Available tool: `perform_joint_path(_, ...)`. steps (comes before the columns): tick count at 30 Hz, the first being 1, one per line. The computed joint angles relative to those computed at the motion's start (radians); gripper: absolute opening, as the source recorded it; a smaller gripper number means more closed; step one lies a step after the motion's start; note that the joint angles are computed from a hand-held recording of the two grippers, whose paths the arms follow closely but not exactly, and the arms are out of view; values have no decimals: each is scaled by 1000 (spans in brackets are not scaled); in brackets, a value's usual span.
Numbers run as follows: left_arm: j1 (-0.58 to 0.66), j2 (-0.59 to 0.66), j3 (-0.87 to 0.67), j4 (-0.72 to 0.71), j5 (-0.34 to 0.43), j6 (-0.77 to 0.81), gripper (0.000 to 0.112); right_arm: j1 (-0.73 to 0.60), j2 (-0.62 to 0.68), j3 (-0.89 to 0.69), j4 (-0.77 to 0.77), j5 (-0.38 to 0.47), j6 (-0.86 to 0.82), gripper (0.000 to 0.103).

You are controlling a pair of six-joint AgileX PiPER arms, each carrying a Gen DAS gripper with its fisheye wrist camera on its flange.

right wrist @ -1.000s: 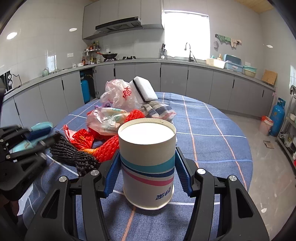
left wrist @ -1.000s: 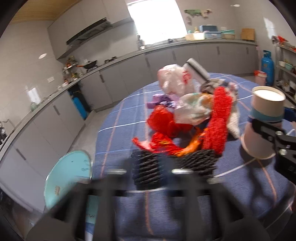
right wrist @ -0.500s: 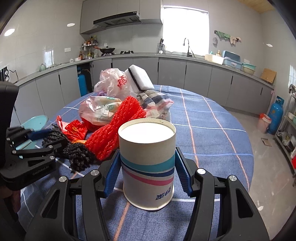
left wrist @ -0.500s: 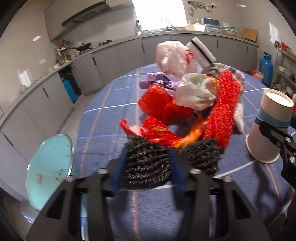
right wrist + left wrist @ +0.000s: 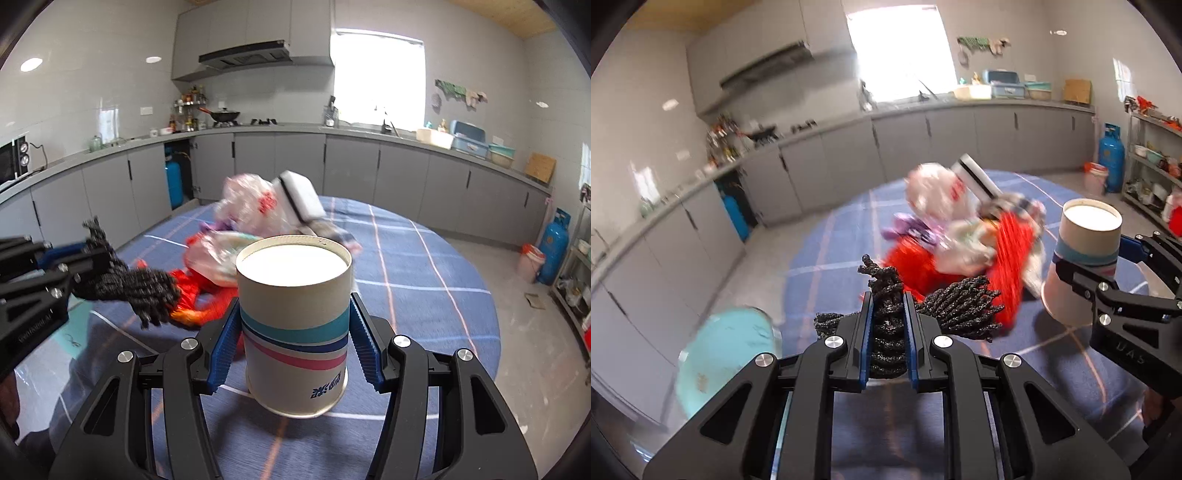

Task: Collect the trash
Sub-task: 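Carry the scrubber and the cup with both grippers over the teal bin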

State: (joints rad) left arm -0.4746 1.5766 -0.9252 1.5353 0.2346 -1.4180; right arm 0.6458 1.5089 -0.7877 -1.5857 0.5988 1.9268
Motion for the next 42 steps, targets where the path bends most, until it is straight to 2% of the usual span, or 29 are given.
perform_joint_path(3, 12, -41, 14, 24, 36, -22, 15, 13, 0, -30, 14, -12, -30, 57)
perform_joint_path(7, 45, -91, 39, 29, 39, -35, 15, 22, 14, -76, 37, -32, -65, 57)
perform_joint_path(11, 69, -112, 65, 138, 87, -138, 15, 41, 33, -121, 52, -36, -97, 57)
perform_joint_path(14, 100, -95, 54, 177, 161, -166, 15, 43, 57, -167, 66, -66, -129, 57)
perform_joint_path(30, 368, -22, -34, 130, 213, -106, 16, 54, 244, -480, 199, -201, -361, 57)
perform_joint_path(42, 472, 68, -120, 104, 228, -88, 16, 86, 431, -747, 516, -252, -714, 57)
